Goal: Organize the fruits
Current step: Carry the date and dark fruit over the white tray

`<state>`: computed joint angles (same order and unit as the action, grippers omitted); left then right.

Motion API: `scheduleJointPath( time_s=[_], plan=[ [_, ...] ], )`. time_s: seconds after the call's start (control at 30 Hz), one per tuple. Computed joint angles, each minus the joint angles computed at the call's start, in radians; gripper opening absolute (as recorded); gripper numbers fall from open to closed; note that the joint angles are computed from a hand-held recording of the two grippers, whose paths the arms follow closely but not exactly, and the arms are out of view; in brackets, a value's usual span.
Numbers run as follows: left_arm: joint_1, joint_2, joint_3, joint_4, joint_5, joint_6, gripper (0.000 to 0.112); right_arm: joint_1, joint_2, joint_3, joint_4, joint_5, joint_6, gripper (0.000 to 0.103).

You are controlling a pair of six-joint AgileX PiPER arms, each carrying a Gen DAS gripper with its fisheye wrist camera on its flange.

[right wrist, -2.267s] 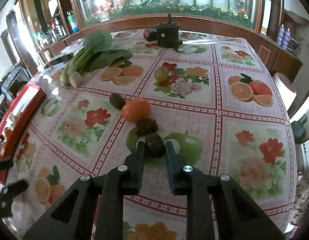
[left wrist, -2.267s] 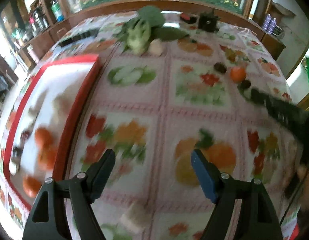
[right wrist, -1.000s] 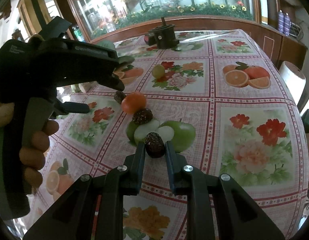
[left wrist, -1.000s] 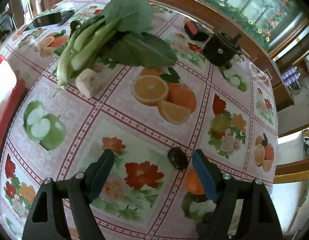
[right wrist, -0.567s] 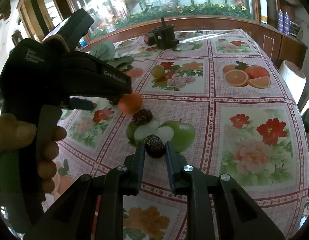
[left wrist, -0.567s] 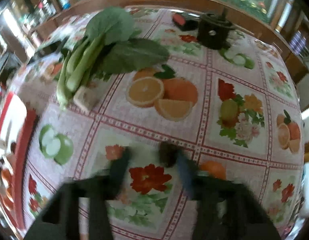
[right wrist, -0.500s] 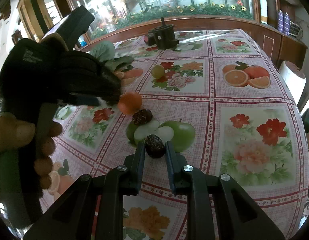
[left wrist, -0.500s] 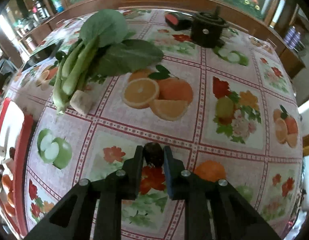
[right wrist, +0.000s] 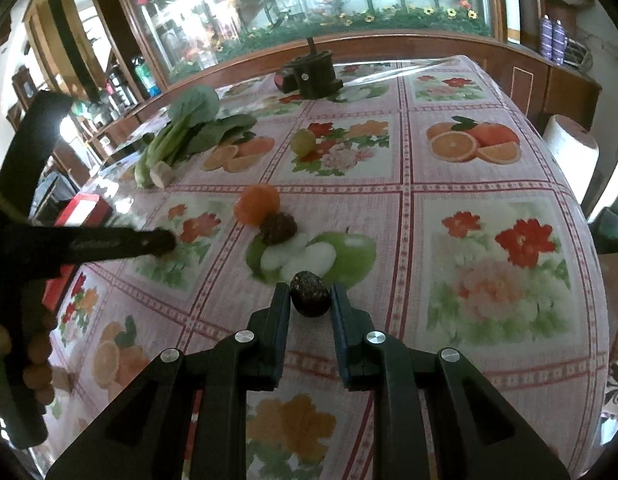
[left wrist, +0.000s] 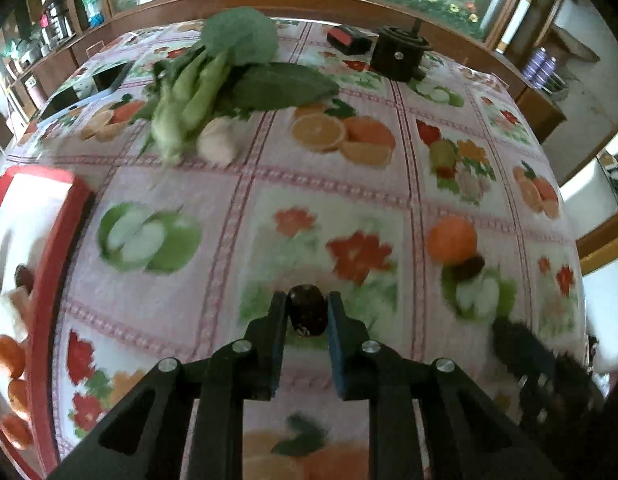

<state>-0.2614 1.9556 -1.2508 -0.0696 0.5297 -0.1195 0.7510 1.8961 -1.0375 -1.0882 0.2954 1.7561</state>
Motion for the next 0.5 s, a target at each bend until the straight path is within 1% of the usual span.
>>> scheduleJointPath(
  time_s=[0.13,0.3,0.37,0.4,0.47,0.5],
  plan=[
    [0.042,-0.101,0.173,-0.108,-0.086,0.178,0.022,0.044,-0.024,0.026,-0.036,0.034,0.072,0.020],
    [0.098,-0.204,0.342,-0.289,-0.151,0.432,0.022,0.107,-0.052,0.057,-0.106,0.092,0.186,0.020],
    [0.111,-0.227,0.384,-0.335,-0.171,0.501,0.022,0.119,-0.049,0.053,-0.088,0.101,0.173,0.020],
    [0.114,-0.236,0.401,-0.342,-0.182,0.519,0.022,0.127,-0.035,0.034,-0.043,0.124,0.125,0.020],
    [0.120,-0.246,0.414,-0.357,-0.183,0.544,0.022,0.121,-0.017,0.009,0.002,0.146,0.079,0.021],
    [0.127,-0.250,0.418,-0.376,-0.178,0.564,0.022,0.111,-0.014,0.003,0.021,0.141,0.060,0.021]
  ],
)
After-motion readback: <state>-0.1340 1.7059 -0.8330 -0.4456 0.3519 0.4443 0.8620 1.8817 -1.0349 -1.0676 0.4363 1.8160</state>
